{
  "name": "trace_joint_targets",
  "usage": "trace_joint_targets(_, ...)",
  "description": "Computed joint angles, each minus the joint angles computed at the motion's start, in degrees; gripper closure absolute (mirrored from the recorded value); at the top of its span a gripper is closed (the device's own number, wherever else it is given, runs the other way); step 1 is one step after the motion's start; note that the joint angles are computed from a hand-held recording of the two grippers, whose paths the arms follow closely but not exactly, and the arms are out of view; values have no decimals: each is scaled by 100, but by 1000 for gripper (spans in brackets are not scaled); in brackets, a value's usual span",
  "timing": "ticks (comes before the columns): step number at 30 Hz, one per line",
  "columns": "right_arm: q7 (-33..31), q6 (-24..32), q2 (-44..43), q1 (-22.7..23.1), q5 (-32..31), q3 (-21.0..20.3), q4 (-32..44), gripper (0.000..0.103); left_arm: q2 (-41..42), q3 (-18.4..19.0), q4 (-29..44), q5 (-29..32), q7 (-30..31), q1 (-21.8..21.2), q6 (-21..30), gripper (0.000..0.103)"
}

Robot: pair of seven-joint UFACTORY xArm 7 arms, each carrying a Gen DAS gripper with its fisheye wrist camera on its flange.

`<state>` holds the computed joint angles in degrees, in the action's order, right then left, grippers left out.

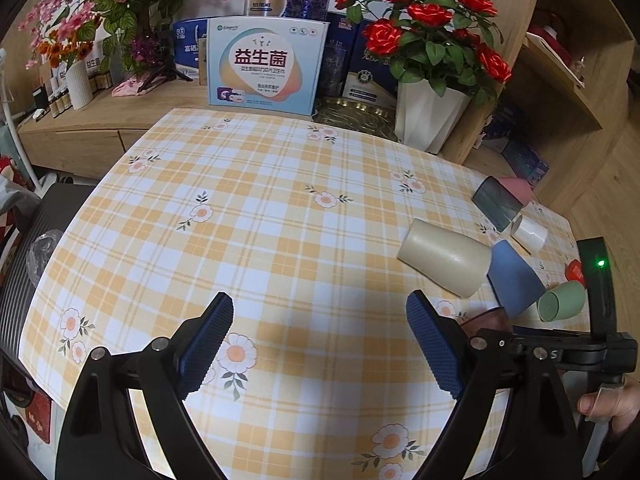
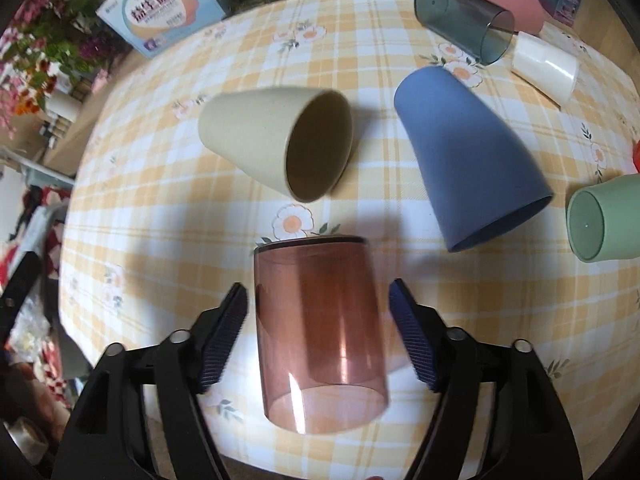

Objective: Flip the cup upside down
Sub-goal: 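Lift the brown cup with the right tool, leaving the red cup behind, then grasp the brown cup with the left tool from the right tool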

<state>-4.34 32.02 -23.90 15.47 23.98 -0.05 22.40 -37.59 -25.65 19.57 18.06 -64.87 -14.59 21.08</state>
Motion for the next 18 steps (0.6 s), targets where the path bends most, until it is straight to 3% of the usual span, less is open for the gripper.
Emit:
trace_joint_targets(2,-146,15,-218,17,133,-146,-84,16,79,-19,92,-1,7,-15,-5,17)
trace_joint_targets(7,-495,94,-1028,-140,362,-554,-379,14,369,-31,354,-21,47,-87,-50,17)
trace_joint_targets(12,-677,105,-1762,-782,-235,-660,-633,14,810,-39,679,-52,68,-210,-120,17)
trace_joint_targets(18,-1103,72,-1978,-1535,-754,-1117,-675,14,1698,-15,1197,-74,26,-428,-349,17)
